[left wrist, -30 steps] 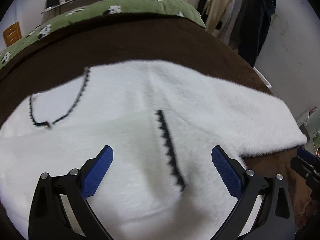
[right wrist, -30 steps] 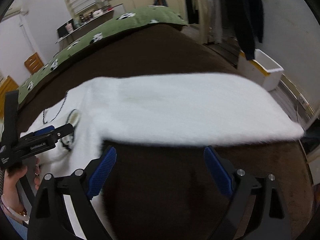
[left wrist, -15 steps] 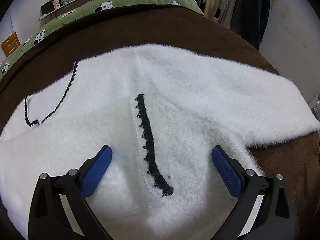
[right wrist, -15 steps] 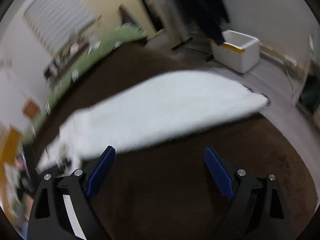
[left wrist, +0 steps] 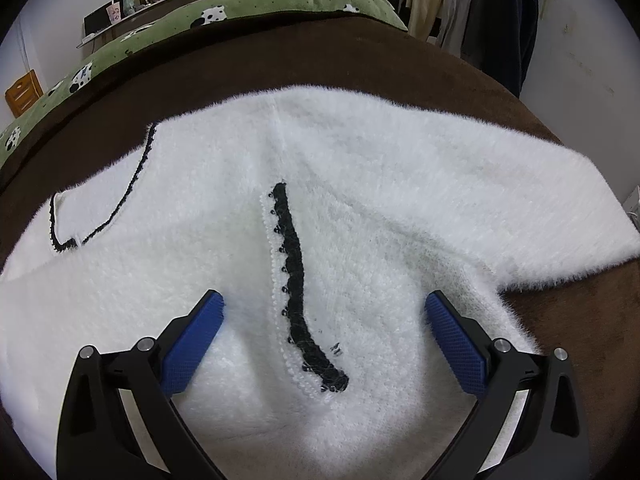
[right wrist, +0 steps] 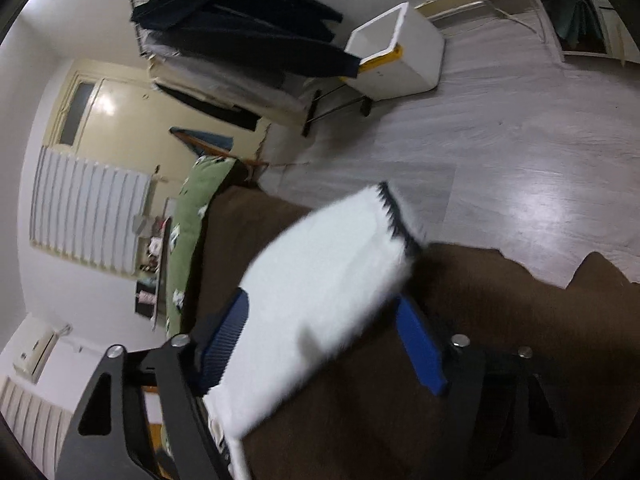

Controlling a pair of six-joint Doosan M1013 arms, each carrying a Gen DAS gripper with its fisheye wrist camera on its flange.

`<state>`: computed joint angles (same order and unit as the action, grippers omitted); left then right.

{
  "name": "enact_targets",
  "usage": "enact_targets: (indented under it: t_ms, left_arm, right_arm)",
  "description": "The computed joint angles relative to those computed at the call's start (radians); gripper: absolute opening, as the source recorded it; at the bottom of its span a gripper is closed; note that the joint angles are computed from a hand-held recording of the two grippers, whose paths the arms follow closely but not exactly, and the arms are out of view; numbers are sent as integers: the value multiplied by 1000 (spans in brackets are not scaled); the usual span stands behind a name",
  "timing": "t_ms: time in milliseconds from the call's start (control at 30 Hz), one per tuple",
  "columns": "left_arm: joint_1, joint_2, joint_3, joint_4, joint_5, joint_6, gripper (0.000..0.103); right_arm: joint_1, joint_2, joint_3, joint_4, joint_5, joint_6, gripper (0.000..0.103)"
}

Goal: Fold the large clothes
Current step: 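Lift the front edge with the right gripper and fold the side panel over the body, then lower the folded panel onto the cardigan and open the right gripper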

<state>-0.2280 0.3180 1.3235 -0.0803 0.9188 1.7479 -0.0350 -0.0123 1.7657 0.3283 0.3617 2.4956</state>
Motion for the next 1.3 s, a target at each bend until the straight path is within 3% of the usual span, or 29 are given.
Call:
enact_targets:
  t_ms: [100,167,233,367,467,600,867,1000,1233,1300]
  left_arm:
    - [2,1,0,-6,-1,2,98]
    - [1,1,0,-2,-5,0,98]
    - [-1,1,1,2,-7,-2,98]
    - [-2,3,-2,1,-6,-3,98]
    - [2,1,-5,-12,-7,3,97]
    - [15,-12,-16,-22,-8,-13,97]
    - [70,-82,-5,-55,-35,41,97]
    - [131,-127,21,-73,-46,56,97]
    - [235,-182,68,-19,-58,62,97]
    - [271,-204,94,19,-78,52,97]
  right_arm:
    - [-13,15,-3,47,-7,-31,45]
    - [-15,18,8,97,-29,-71,13]
    - [-10,14,18,77,-51,-54,11]
    - [24,-2,8,-170,-90,114,11]
    - [44,-12,-16,-232,-126,132,11]
    - [77,-5,-92,-129,-117,-73,11]
    - [217,66,-328,-110,-24,-358,11]
    - [295,116,-438,-209,34,-365,11]
    - [416,217,-596,-91,115,-556,11]
    - [459,250,-644,-130,151,-557,11]
